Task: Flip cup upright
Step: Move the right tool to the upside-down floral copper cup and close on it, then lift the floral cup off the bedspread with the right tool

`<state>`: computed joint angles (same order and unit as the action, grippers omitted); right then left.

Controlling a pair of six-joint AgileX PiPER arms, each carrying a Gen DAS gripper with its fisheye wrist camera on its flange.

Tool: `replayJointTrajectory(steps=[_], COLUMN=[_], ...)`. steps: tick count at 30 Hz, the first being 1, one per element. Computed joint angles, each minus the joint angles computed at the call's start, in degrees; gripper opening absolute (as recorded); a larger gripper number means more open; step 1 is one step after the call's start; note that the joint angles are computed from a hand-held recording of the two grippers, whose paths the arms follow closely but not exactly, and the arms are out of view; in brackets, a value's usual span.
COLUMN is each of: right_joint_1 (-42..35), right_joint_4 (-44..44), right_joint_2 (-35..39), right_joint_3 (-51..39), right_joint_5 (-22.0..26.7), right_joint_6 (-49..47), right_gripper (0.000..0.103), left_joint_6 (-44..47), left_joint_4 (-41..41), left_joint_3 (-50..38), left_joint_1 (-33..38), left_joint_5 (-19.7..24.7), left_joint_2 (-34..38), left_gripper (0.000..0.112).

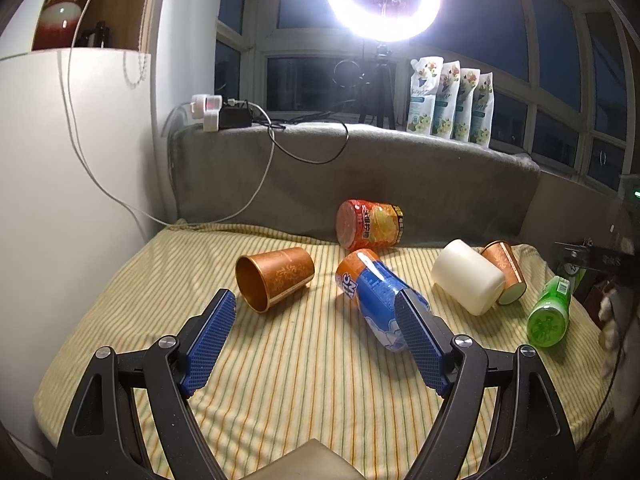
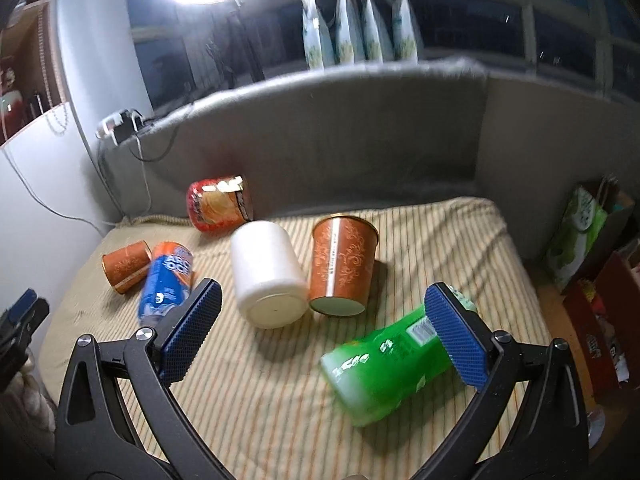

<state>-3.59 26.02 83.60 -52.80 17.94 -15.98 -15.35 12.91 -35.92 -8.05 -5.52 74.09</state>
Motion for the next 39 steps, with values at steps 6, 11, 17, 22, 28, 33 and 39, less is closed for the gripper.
replayJointTrajectory(steps=[6, 11, 17, 22, 28, 33, 39], right_joint_1=[-5.7, -5.7, -4.5, -4.4, -4.7, -5.4, -6.3], right_joint_4=[6.2, 3.6, -0.7, -1.2, 0.9, 2.3, 3.9], right_joint_2=[13.0, 21.2, 28.3, 34.1, 37.8, 36.8, 31.0], right_joint_3=[-14.1, -24.0, -33.3, -39.8, -42.6, -40.8, -35.4], right_joint_5=[13.0, 20.2, 26.1, 30.6, 32.7, 31.4, 28.0], right_joint_6=[-5.8, -2.3, 4.1, 7.0, 7.6, 6.0, 2.9], right_gripper=[0.099, 0.094, 0.088, 0.082, 0.067, 0.067, 0.066], left_joint_6=[-8.3, -16.3, -27.5, -29.9, -29.8, -29.5, -32.9], left_joint_4=[8.4, 16.8, 28.3, 31.0, 31.1, 30.8, 34.7], left_joint_3=[0.0, -0.3, -0.7, -0.9, -1.1, -1.1, -0.8], left_joint_1=[1.0, 1.7, 2.8, 3.0, 3.4, 3.4, 4.3], left_joint_5=[0.0, 0.2, 0.1, 0.3, 0.0, 0.1, -0.3], left_joint_2=[0.7, 1.1, 1.5, 1.8, 1.9, 1.9, 1.2], left_gripper=[0.082, 0.082, 0.082, 0.082, 0.082, 0.082, 0.082])
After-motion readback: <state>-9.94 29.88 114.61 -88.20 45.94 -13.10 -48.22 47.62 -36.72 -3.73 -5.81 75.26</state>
